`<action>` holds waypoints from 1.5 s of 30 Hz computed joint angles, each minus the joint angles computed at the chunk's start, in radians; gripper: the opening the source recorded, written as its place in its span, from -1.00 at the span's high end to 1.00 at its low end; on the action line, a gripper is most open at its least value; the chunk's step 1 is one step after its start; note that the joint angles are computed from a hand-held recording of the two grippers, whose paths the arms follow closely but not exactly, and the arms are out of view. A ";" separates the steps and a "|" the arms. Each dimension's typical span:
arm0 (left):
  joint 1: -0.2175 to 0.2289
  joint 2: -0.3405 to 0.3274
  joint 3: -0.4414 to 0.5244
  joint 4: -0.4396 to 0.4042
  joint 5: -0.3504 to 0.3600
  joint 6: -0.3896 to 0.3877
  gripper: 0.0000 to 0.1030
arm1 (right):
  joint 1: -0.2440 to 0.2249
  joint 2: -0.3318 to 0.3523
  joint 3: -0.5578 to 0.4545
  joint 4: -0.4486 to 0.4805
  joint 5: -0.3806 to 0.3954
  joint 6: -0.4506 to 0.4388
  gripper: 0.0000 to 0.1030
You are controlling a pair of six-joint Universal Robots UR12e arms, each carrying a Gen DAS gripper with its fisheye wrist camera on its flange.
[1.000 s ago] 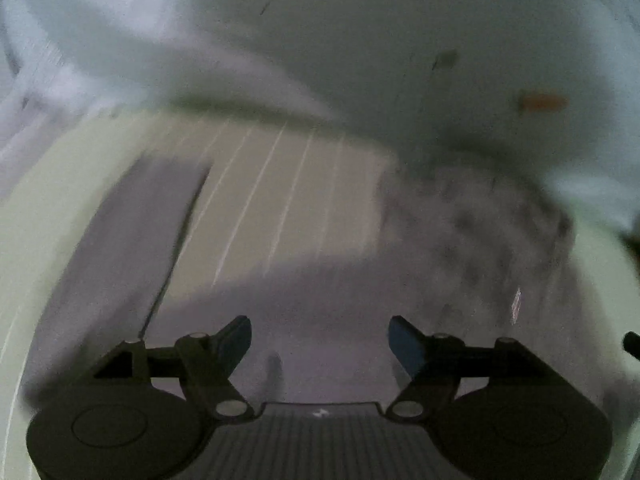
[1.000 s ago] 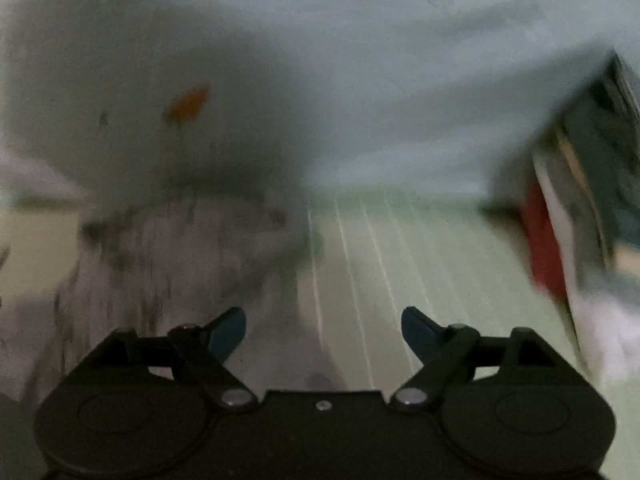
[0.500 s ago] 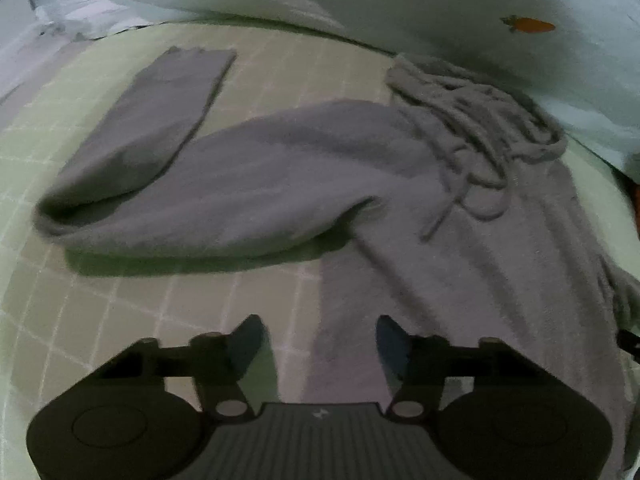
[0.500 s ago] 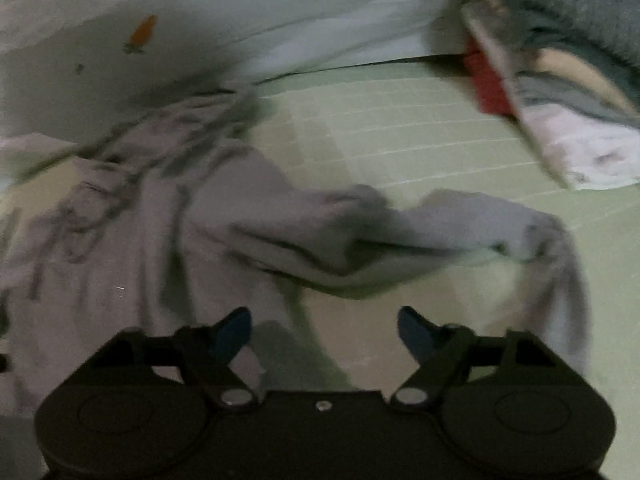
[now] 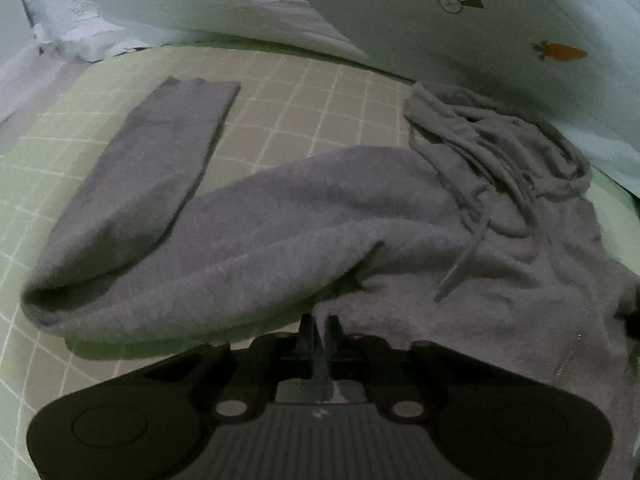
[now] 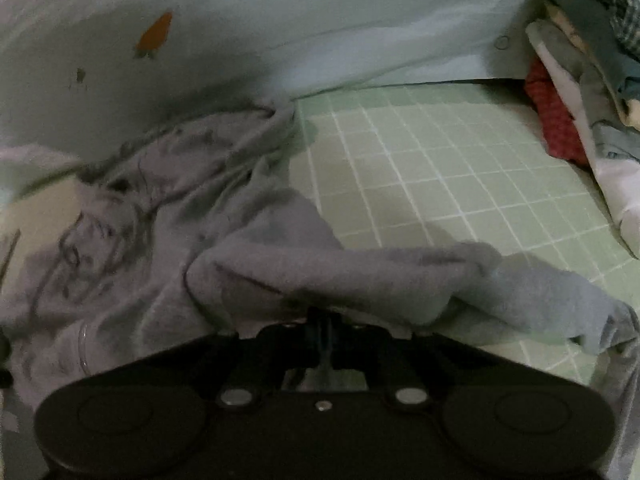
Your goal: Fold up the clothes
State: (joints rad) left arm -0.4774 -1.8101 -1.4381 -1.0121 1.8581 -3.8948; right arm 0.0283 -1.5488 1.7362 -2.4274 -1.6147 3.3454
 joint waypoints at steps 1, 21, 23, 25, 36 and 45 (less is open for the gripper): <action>-0.006 0.004 0.000 0.002 0.013 0.005 0.43 | 0.001 -0.016 0.013 -0.007 -0.012 -0.006 0.22; -0.270 -0.001 0.049 -0.177 0.139 -0.395 -0.54 | -0.210 -0.337 0.294 0.062 0.023 -0.179 -0.40; -0.288 -0.011 0.067 -0.193 0.148 -0.394 -0.54 | -0.225 -0.344 0.301 0.062 0.052 -0.210 -0.41; -0.303 -0.021 0.087 -0.209 0.157 -0.390 -0.54 | -0.230 -0.352 0.307 0.058 0.062 -0.227 -0.41; -0.343 -0.059 0.144 -0.251 0.125 -0.318 -0.55 | -0.257 -0.379 0.336 0.087 0.237 -0.408 0.21; -0.348 -0.073 0.161 -0.248 0.125 -0.303 -0.55 | -0.319 -0.425 0.377 -0.066 0.003 -0.521 0.75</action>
State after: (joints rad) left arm -0.8254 -1.8835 -1.2767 -1.2598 1.9832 -4.1980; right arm -0.2907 -1.9735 2.1133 -2.4932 -1.6113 2.8243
